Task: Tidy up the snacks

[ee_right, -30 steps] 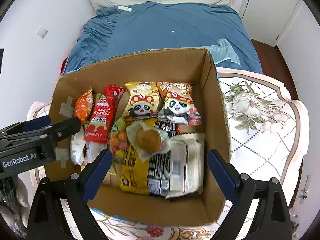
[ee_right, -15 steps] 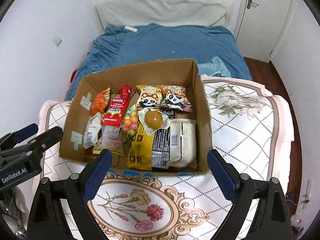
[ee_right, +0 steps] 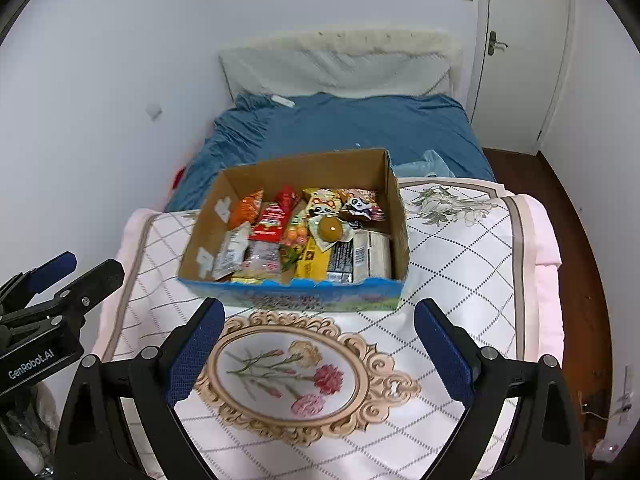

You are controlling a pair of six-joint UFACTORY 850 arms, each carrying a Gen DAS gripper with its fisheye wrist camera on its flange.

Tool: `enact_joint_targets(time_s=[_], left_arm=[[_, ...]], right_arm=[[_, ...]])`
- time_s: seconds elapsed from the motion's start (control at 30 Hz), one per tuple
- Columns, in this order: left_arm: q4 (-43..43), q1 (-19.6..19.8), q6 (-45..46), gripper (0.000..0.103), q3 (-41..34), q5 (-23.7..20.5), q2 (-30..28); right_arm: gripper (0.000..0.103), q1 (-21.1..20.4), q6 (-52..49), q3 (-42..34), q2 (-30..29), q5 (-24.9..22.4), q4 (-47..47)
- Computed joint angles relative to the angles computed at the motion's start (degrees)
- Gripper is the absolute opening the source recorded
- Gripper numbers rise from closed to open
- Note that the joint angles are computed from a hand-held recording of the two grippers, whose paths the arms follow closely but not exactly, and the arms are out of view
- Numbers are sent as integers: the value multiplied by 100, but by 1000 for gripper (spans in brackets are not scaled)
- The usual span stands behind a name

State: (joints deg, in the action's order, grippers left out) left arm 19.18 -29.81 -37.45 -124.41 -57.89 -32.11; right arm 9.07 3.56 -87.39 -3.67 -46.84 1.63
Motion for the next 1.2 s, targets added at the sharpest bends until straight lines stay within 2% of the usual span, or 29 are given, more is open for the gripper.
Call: enact_joint_targets(time_s=[0.23, 0.67, 0.87, 0.97, 1.03, 1.07, 1.2], left_arm=[[685, -267, -766, 89, 1021, 233, 872], [1188, -625, -1245, 89, 1797, 209, 1678], [1581, -776, -1433, 89, 1889, 128, 1775], [1632, -769, -1438, 90, 1842, 113, 1713], [1664, -759, -1455, 101, 1825, 115, 1682], [1711, -749, -1490, 103, 1827, 173, 1665], [1878, -736, -1573, 103, 1754, 208, 1553]], right_arm=[[98, 124, 218, 605, 858, 166, -192], [98, 393, 517, 965, 1659, 121, -544], [98, 523, 655, 1062, 1869, 142, -735], [102, 533, 793, 1079, 1863, 214, -878], [102, 523, 843, 1061, 1816, 258, -956], [102, 487, 858, 1060, 1796, 308, -942], [102, 436, 991, 985, 1670, 425, -1109]])
